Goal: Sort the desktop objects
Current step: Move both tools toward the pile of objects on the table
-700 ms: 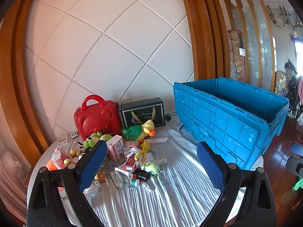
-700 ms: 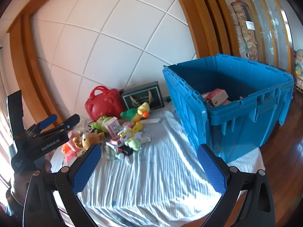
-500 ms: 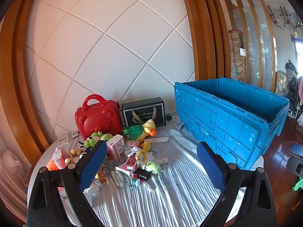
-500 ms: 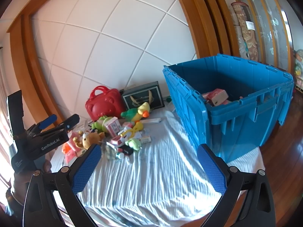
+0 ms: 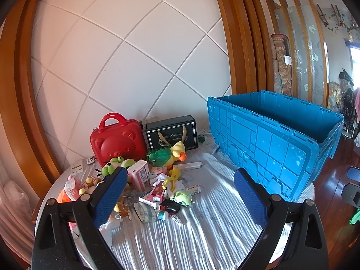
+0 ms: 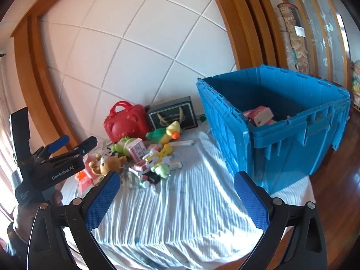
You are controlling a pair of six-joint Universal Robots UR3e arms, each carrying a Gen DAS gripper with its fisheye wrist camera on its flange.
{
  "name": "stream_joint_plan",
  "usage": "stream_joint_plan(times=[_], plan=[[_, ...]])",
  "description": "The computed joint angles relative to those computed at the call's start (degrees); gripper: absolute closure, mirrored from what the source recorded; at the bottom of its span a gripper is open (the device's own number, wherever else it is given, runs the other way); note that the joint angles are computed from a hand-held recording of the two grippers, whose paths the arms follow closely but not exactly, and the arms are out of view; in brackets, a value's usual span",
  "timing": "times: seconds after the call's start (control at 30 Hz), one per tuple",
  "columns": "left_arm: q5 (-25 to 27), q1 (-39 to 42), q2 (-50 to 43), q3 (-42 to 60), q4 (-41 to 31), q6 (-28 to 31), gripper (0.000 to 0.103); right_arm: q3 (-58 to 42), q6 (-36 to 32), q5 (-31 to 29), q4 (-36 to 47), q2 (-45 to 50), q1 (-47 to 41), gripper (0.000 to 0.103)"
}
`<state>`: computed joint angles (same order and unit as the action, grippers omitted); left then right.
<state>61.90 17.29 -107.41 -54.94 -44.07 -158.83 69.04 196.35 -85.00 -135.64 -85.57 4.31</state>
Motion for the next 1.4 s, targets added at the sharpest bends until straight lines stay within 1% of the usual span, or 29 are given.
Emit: stream_joint_plan(times=[0.17,0.27,0.43,0.63,0.93,1.17,1.23,1.4], plan=[[-0.8,0.0,0.4,-1.1,0.7,0.7,0.006,0.5,-0.4,0.6,-0.2,-0.3,-0.2,0.000],[-0.6,-0.3,1.1,-2.7,2.4,0.8,0.006,0.4,-0.4,0.6,-0.2,-0.4,-0.2,0.000],[-0.5,-0.6,0.7,-2.5,2.1,1.4,0.006,1.2,-0.4,1.0,-0.2,-1.1,-0.8,0.000],[-0.2,-1.0,1.9,-5.7,4.7,2.0,0.006,2.7,-0.5,1.9,-0.6,-2.3,-1.6,0.000],[0.4,-1.0,1.9,-6.3,4.2,1.5,0.006,3.4,-0.7,2.7,-0.7,-2.1,-1.7,0.000],[-0.3,0.2,2.4,-11.5,7.1,2.3,0.006,4.5,0.1,3.1,-1.3,-0.3,-0.9,0.000],[-1.1,1.0,1.8,-11.9,7.3,2.4,0.006,3.0,0.3,3.0,0.0,1.4,-0.2,0.000],[-1.2,2.9,-2.2,-9.9,7.0,2.5,0.006,-5.0,0.8,1.3,3.3,8.4,2.6,0.000]])
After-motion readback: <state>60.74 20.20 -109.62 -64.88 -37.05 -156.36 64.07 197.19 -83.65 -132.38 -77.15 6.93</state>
